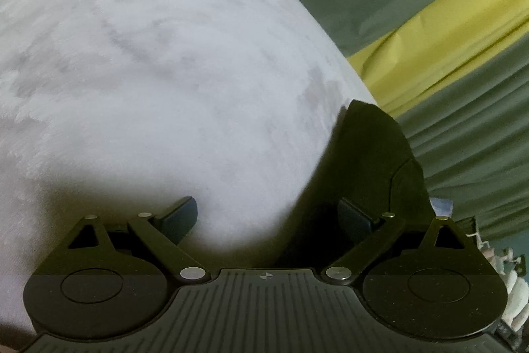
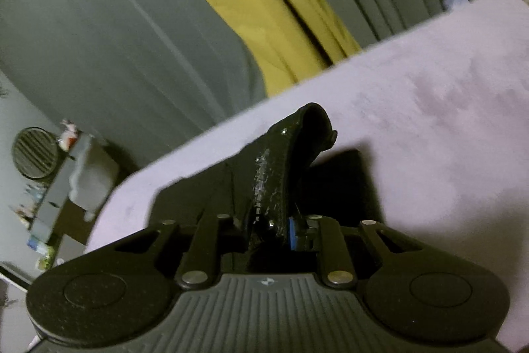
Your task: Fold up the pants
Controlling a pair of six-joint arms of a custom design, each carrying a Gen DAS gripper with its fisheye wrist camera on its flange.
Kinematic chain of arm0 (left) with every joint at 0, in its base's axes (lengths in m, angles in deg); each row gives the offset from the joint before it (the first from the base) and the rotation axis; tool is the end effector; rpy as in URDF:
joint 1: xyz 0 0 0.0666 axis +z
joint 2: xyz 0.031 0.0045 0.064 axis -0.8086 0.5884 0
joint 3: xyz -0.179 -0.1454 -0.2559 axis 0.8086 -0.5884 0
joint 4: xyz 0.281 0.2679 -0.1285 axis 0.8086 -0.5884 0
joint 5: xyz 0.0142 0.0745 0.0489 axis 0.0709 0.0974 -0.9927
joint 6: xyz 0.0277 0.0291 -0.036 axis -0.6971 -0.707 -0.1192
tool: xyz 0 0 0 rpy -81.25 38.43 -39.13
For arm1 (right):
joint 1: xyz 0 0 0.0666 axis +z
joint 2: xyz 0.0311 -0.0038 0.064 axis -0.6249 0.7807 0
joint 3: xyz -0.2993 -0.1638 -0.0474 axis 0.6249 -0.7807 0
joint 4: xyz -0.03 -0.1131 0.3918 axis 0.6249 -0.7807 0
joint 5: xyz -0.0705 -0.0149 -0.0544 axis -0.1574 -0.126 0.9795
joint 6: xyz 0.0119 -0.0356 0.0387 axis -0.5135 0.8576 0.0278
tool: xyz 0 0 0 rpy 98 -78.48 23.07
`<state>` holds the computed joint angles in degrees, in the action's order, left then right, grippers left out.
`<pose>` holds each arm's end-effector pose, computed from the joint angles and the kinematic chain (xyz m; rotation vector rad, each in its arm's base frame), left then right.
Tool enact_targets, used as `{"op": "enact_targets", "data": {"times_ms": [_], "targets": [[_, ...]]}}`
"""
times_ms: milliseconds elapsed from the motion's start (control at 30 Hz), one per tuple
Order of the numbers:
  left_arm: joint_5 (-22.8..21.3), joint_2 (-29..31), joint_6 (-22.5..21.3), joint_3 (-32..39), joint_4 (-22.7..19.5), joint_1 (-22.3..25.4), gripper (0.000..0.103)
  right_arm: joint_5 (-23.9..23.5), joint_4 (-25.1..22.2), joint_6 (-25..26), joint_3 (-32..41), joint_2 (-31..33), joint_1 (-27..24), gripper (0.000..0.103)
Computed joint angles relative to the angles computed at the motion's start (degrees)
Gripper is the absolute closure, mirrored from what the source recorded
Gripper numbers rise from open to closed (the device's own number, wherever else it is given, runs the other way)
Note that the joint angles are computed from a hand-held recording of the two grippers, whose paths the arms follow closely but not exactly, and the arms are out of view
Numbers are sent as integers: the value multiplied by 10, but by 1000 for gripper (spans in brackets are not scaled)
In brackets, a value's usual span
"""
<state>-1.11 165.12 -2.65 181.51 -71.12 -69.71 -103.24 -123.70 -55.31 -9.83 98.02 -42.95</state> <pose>0.6218 -0.1806 0.3385 -0.6711 2.4186 -0.6590 0.5052 -0.0253 0.3705 0.5308 2.2390 0.6755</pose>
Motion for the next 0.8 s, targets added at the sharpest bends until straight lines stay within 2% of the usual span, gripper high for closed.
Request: {"op": "enact_targets", "data": {"times_ms": [33,67,133,167,200,267,367,433,533,667,800], "targets": [[-2,-1,1,-1,1,0,6,3,-8,6,-1,4,0,74],[-5,-4,1,-4,4,0,6,17,-26,12,6,10,2,66],[-13,-8,-4,-8,8,-2,6,62,-47,20,12,8,5,55],[-21,-9,-9,-6,7,-5,6,74,-39,15,4,-4,2,41],[-28,-11,-19,-6,7,-8,6,78,-19,8,-10,-19,0,39],[-41,-6,-50,6,1,-17,6,71,8,2,-30,-47,-8,39],[-70,-3,-115,20,0,-33,6,86,25,0,-43,-72,4,39],[-80,5,-164,37,-18,-44,6,93,27,10,-43,-75,22,39],[-88,24,-213,65,-54,-56,6,100,21,47,-47,-77,48,42],[-104,27,-236,68,-56,-62,6,91,12,63,-46,-62,84,56],[-95,25,-231,64,-57,-59,6,110,-5,63,-43,-44,101,59]]}}
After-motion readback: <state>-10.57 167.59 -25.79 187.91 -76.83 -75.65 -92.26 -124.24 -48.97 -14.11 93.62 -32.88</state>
